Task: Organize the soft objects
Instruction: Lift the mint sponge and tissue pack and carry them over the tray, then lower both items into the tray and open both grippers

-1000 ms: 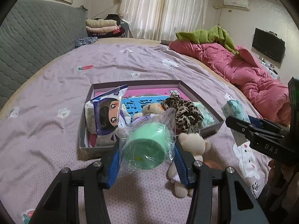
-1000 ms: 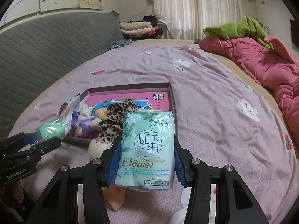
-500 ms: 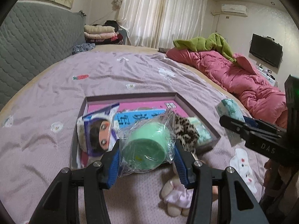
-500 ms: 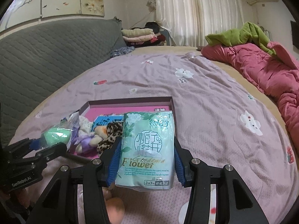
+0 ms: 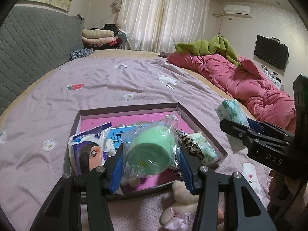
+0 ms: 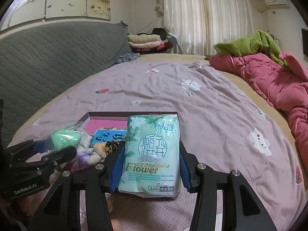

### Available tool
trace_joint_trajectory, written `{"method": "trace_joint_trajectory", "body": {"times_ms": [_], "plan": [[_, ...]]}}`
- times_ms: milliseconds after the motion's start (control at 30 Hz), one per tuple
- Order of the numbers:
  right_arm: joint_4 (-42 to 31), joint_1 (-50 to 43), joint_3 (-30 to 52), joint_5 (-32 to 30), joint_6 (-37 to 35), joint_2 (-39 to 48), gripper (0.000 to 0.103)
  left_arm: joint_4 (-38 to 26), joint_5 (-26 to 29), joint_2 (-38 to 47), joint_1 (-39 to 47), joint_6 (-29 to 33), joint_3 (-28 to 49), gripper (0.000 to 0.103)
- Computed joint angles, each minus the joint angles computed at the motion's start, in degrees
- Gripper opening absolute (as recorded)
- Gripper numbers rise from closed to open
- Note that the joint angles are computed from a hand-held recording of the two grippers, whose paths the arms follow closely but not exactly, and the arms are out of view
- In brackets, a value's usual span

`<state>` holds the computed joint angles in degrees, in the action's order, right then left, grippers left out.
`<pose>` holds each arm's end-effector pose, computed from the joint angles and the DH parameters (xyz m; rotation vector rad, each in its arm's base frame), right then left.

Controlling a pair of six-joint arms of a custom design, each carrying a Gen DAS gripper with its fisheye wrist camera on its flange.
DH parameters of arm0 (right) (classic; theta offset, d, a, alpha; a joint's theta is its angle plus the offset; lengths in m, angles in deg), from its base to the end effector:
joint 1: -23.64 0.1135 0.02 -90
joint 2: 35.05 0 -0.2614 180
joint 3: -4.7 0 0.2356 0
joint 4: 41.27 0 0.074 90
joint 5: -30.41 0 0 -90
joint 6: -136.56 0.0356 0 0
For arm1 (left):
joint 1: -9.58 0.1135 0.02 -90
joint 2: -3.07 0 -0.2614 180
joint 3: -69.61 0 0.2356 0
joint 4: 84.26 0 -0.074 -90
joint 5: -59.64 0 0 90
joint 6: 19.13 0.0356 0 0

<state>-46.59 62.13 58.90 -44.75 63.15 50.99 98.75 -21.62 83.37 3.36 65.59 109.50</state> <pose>0.2315 0.1724 0.1845 -0.2783 2.1880 0.2515 0.2401 -0.0316 0.1521 0.1024 2.2268 -0.2797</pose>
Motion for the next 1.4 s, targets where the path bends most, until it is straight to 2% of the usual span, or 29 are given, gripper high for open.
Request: {"method": "trace_joint_trajectory", "body": {"times_ms": [867,1400], "plan": [[1.43,-3.54,2.72,-3.12,-0.32,3.96,0.052,-1.21,-0.04,14.85,-3.57,-0.16,8.95,0.052],[-1.13,-4.46,8.49,-6.99,-1.19,14.54,0.053,-2.11,-1.53,19.91,-5.41,1.92,11.69,0.052]]}}
